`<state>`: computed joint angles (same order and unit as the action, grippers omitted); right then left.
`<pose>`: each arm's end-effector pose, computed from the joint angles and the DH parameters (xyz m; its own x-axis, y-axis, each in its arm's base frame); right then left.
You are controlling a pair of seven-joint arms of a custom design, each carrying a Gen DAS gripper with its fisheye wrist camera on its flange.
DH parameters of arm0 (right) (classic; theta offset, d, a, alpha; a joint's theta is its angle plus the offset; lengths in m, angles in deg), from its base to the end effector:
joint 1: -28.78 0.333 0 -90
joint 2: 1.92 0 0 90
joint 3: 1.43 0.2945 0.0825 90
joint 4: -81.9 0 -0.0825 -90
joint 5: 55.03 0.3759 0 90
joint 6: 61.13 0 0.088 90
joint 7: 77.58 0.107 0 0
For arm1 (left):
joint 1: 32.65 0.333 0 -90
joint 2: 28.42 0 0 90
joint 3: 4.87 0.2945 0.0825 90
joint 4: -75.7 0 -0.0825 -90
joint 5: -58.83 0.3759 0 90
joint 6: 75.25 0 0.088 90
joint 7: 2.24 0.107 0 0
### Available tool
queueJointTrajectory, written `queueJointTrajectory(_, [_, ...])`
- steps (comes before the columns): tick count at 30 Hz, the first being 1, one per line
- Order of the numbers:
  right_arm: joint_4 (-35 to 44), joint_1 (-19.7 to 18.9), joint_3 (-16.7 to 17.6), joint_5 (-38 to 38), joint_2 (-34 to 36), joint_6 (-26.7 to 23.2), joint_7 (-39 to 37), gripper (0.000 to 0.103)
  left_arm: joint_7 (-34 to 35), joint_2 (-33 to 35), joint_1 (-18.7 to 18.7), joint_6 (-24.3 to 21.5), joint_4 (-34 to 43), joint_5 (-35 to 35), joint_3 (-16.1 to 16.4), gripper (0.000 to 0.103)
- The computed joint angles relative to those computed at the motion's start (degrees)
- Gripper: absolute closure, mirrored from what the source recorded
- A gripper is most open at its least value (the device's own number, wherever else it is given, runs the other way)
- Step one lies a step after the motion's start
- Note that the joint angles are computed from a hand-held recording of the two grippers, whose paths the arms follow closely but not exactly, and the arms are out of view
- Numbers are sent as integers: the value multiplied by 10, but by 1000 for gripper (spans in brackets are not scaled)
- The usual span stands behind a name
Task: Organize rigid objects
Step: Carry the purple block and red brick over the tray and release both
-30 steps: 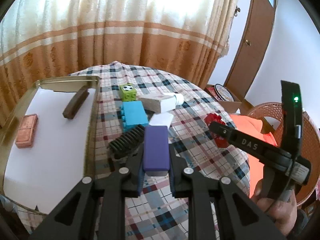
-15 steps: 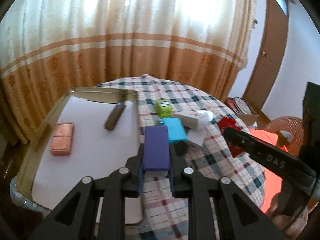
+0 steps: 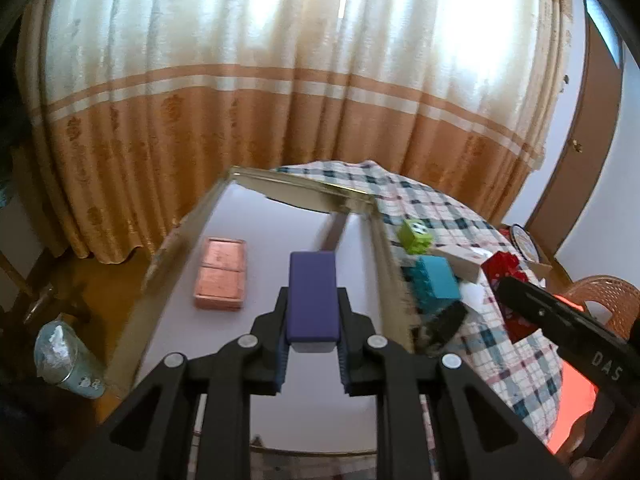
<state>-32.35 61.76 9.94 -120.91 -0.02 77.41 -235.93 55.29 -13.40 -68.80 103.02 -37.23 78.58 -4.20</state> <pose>0.4252 0.4081 0.4705 -0.2531 -0.9229 -0.2903 -0.5200 0.3828 -0.7636 0.5031 -0.3944 0.4253 -0.4462 -0.8804 0.1605 -0.6311 0.1824 -0.7539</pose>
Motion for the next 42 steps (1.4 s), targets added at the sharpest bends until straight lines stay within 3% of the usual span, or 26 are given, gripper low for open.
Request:
queueJointTrajectory(5, [52, 5, -6, -2, 37, 6, -35, 69, -21, 10, -6, -26, 21, 20, 14, 85])
queueJointTrajectory(14, [150, 17, -42, 39, 116, 33, -106, 68, -50, 45, 13, -89, 94, 74, 3, 85])
queueJointTrajectory(19, [205, 24, -63, 90, 160, 37, -161, 68, -5, 88, 54, -144, 166, 26, -43, 85])
queueJointTrajectory(29, [278, 32, -89, 190, 225, 29, -259, 68, 24, 177, 45, -245, 309, 11, -39, 85])
queueJointTrajectory(42, [309, 31, -107, 274, 262, 49, -330, 68, 47, 263, 43, -361, 445, -22, -42, 86])
